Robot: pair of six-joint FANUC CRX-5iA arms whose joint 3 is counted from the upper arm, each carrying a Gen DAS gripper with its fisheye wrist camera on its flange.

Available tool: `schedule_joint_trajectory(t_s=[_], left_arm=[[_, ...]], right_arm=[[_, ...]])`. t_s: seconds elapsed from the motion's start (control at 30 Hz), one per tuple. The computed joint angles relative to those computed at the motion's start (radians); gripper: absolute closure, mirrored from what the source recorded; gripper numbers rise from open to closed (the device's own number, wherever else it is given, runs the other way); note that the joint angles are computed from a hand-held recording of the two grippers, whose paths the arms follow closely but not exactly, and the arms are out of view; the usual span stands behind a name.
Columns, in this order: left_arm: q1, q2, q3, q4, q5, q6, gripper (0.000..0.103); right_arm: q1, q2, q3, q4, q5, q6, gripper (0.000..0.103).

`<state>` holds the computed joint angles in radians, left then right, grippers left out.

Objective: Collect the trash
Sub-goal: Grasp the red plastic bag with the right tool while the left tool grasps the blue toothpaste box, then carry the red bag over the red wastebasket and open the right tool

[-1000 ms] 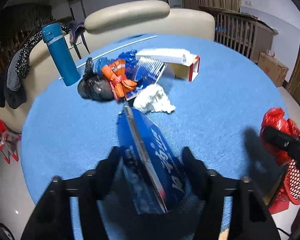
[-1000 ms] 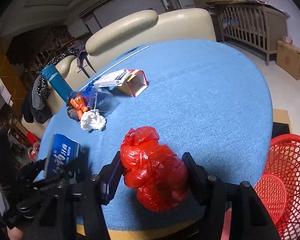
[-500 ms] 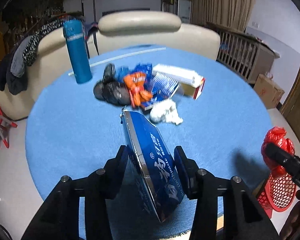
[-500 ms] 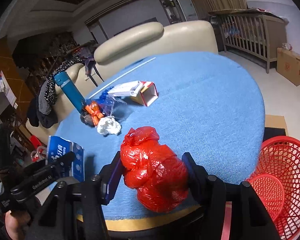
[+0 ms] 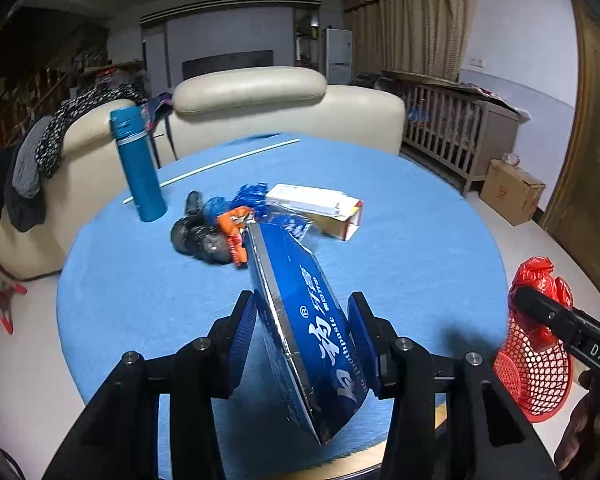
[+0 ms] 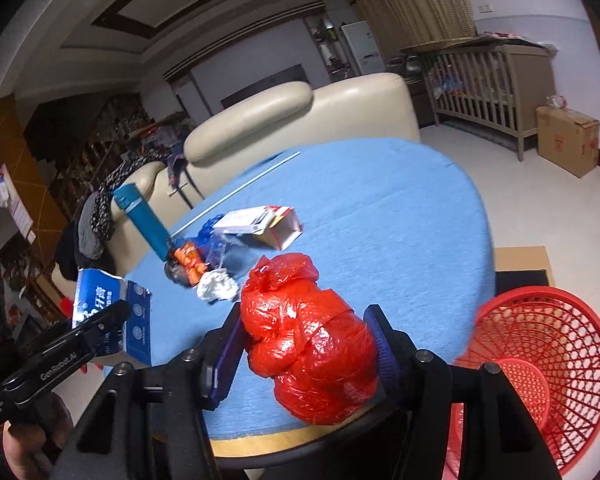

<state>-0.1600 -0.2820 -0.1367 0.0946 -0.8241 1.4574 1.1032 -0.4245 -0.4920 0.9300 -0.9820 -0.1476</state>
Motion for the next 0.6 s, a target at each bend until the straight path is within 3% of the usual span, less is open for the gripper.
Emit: schedule_joint_trajectory(t_s=[0.6], left_arm=[[-0.185,0.085,0.078,-0.055,-0.015,-0.031,0.054]], right_arm=[[0.055,-0.159,-0.107,-0.028,-0.275,-0.124,0.041]])
